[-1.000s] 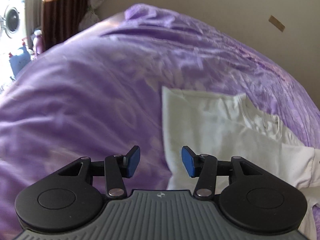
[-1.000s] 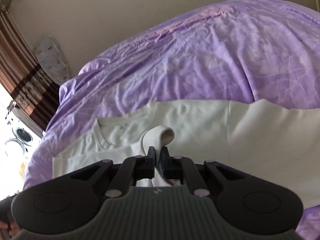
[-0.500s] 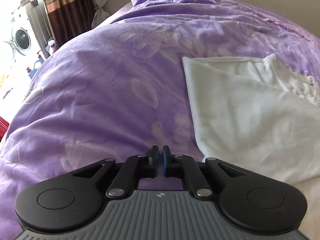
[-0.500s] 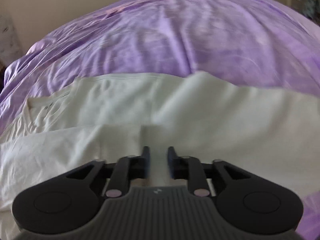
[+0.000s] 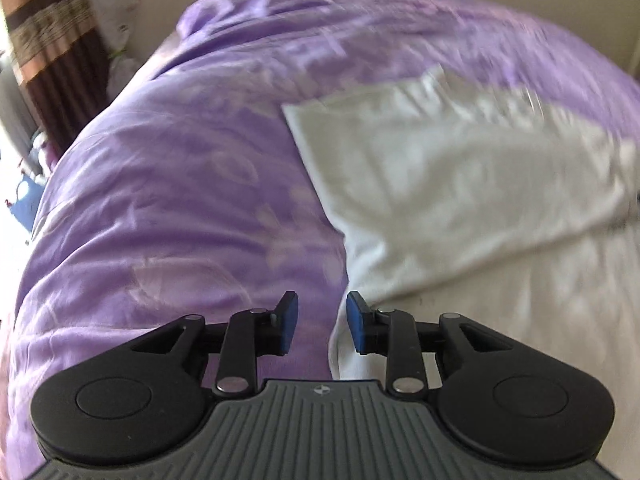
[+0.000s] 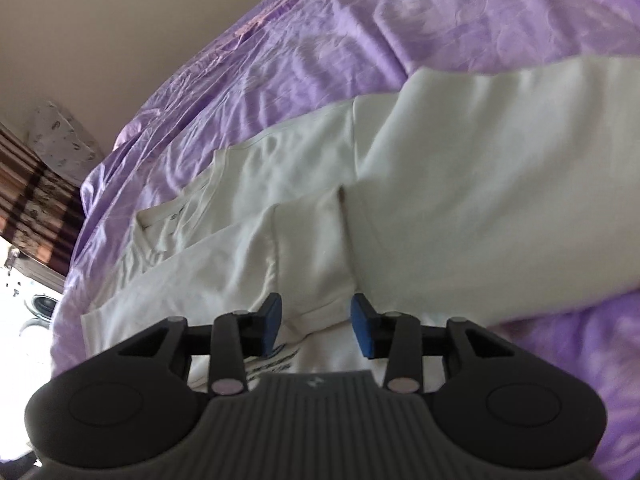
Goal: Fold small clothes
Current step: 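Lay the held sleeve across the body with the right gripper, open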
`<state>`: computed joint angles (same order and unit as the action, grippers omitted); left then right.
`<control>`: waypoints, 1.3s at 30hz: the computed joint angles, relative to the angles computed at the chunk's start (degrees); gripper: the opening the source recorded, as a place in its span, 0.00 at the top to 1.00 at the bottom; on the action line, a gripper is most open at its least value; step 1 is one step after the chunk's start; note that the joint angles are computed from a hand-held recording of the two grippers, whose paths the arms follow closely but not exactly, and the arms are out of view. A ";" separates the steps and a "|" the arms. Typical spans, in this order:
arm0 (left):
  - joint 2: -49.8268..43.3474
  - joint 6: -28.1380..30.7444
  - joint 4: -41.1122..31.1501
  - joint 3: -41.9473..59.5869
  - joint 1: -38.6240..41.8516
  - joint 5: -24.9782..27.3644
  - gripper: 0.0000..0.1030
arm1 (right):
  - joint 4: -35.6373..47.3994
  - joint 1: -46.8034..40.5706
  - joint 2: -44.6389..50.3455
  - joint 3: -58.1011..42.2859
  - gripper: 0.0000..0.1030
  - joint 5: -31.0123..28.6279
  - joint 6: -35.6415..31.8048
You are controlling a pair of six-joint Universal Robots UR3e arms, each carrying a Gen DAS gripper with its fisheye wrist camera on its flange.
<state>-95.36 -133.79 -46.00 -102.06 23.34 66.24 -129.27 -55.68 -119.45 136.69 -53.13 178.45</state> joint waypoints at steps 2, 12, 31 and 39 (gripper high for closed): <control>-0.31 -0.10 5.85 -3.23 -0.86 1.37 0.61 | -0.04 -0.02 0.70 0.44 0.65 0.32 0.66; 3.39 11.11 -0.76 -4.35 -0.84 -1.86 0.77 | -3.91 -0.42 0.44 3.16 1.00 2.55 0.23; 1.93 5.80 7.48 -4.26 0.06 -1.73 0.94 | -6.04 -0.66 -1.38 4.15 1.00 2.70 2.80; -2.60 7.47 16.42 -7.80 -5.01 7.51 0.92 | -10.08 2.23 3.33 6.07 1.00 -3.56 2.64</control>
